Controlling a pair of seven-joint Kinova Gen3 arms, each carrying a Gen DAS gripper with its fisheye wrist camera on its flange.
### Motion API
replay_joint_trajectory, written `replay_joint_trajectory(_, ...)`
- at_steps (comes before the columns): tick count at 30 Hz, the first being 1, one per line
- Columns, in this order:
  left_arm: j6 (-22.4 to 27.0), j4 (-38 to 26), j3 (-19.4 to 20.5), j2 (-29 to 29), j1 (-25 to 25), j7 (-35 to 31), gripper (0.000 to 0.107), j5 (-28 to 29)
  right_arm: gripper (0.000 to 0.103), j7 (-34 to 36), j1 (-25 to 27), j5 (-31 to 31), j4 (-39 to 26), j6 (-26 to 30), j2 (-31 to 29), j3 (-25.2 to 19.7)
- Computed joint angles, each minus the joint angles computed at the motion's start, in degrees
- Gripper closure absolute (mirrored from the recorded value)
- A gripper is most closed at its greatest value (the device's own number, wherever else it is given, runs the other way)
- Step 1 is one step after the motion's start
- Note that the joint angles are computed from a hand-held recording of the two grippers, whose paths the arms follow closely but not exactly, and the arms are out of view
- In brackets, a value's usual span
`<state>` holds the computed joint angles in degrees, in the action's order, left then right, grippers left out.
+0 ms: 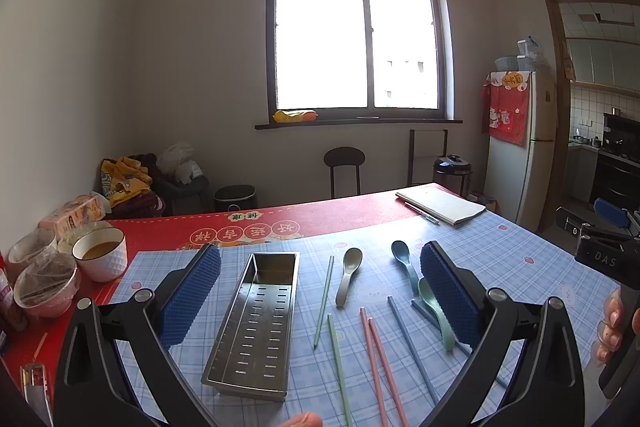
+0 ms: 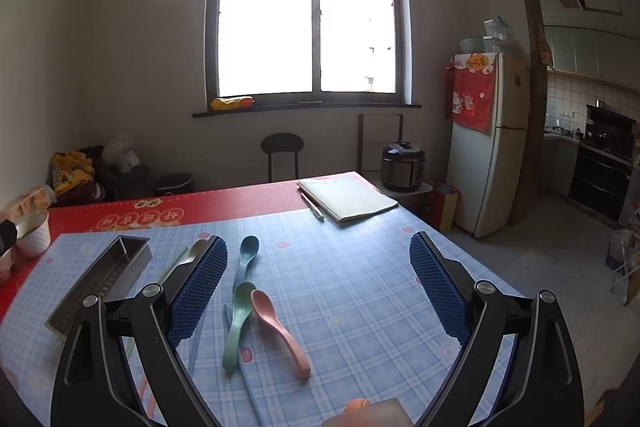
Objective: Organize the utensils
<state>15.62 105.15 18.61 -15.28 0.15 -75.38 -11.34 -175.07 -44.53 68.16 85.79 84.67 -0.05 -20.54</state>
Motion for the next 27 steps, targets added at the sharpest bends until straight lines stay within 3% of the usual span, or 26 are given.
replay_joint_trajectory(27,0.30,0.17,1.44,-0.75,-1.42,1.17,0.009,-1.33,0.013,0.09,0.45,-0.43,0.16,-0.11,-0.07,0.12)
